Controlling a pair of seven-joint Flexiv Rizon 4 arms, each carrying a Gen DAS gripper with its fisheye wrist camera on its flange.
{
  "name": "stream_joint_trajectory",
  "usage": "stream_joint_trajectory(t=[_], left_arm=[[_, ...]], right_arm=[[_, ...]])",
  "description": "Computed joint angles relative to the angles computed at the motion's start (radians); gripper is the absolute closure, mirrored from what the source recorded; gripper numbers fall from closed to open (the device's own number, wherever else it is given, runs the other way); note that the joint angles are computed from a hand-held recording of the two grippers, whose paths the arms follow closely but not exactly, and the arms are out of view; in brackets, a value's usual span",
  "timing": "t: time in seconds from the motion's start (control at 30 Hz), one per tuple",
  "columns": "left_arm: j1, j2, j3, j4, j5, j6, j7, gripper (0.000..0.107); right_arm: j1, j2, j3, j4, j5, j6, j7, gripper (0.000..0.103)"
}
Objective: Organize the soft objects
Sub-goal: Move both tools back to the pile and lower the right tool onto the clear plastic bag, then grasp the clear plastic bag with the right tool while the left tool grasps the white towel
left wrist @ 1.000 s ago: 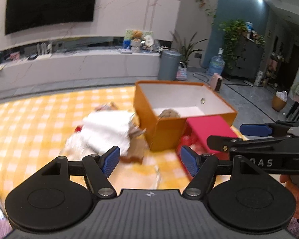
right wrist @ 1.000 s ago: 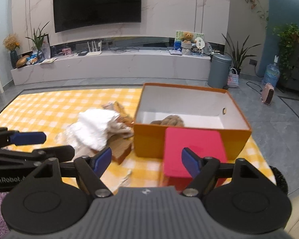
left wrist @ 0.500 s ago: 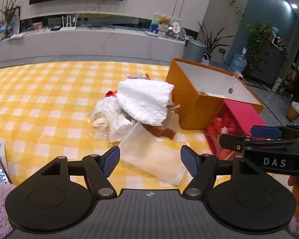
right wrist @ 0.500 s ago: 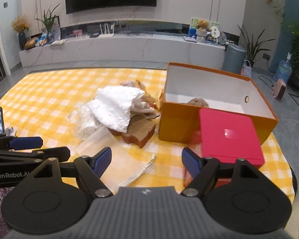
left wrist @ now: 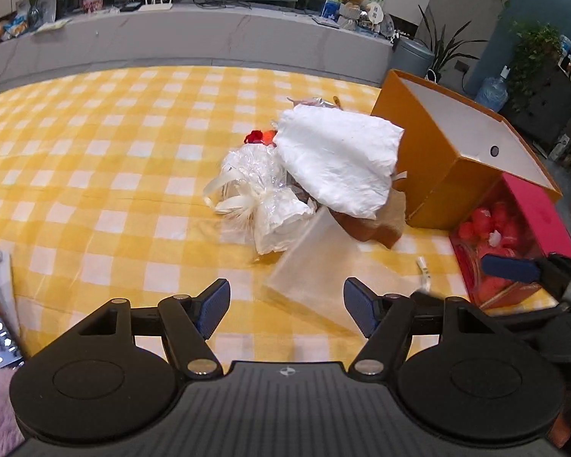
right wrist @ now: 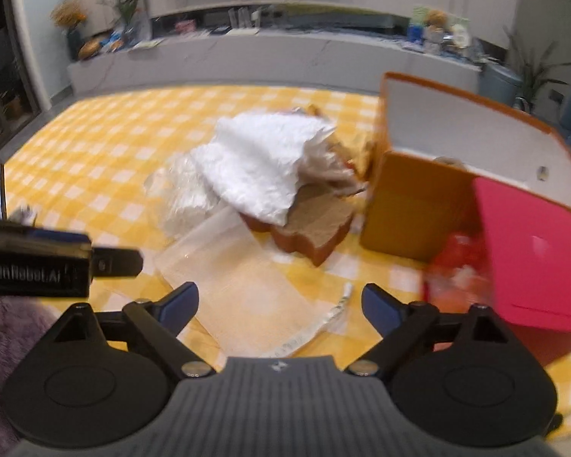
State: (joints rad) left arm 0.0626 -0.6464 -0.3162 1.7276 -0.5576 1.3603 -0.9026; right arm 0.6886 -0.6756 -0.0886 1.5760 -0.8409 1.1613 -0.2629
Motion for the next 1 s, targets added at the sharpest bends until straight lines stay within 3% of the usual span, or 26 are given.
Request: stream_joint_trajectory(t=[0.17, 0.37, 0.5, 0.73, 0.8, 0.87, 0.93, 1.0], left_arm=[[-0.047, -0.043, 0.074, -0.079, 0.041, -0.057, -0.067, 0.026], [-0.064, -0.082, 0.1, -0.12, 0.081, -0.1, -0.101, 0.027], [-0.055, -0.081, 0.089, -0.108, 0.086, -0.078, -0.105, 0.026], [-0.067, -0.085, 0.106, -0.114, 0.117, -0.074, -0.122, 0.027], [-0.07, -0.087, 0.109, -0.116, 0.126, -0.072, -0.125, 0.027], [-0.07, -0.087, 0.109, -0.115, 0.132, -0.068, -0.129, 0.026], [-0.071, -0.087, 0.111, -0.114, 0.137, -0.064, -0.133, 0.027], [-0.074, -0.086, 0.113, -0.111, 0.144, -0.056, -0.137, 0.027]], right_arm=[[-0.049, -0.087, 0.043, -0.065, 0.066, 0.093, -0.138, 0.005], [-0.151, -0.208, 0.203, -0.195, 0.236, 0.116, -0.411, 0.003], [-0.099, -0.234, 0.12, -0.217, 0.232, 0.121, -0.453, 0.003], [-0.055, -0.262, 0.05, -0.228, 0.285, 0.168, -0.522, 0.003], [-0.034, -0.262, 0.016, -0.222, 0.294, 0.186, -0.512, 0.013], [-0.014, -0.248, -0.02, -0.197, 0.291, 0.216, -0.502, 0.039], [-0.018, -0.243, -0.009, -0.196, 0.298, 0.215, -0.519, 0.049], [-0.002, -0.239, -0.034, -0.188, 0.289, 0.22, -0.519, 0.068]])
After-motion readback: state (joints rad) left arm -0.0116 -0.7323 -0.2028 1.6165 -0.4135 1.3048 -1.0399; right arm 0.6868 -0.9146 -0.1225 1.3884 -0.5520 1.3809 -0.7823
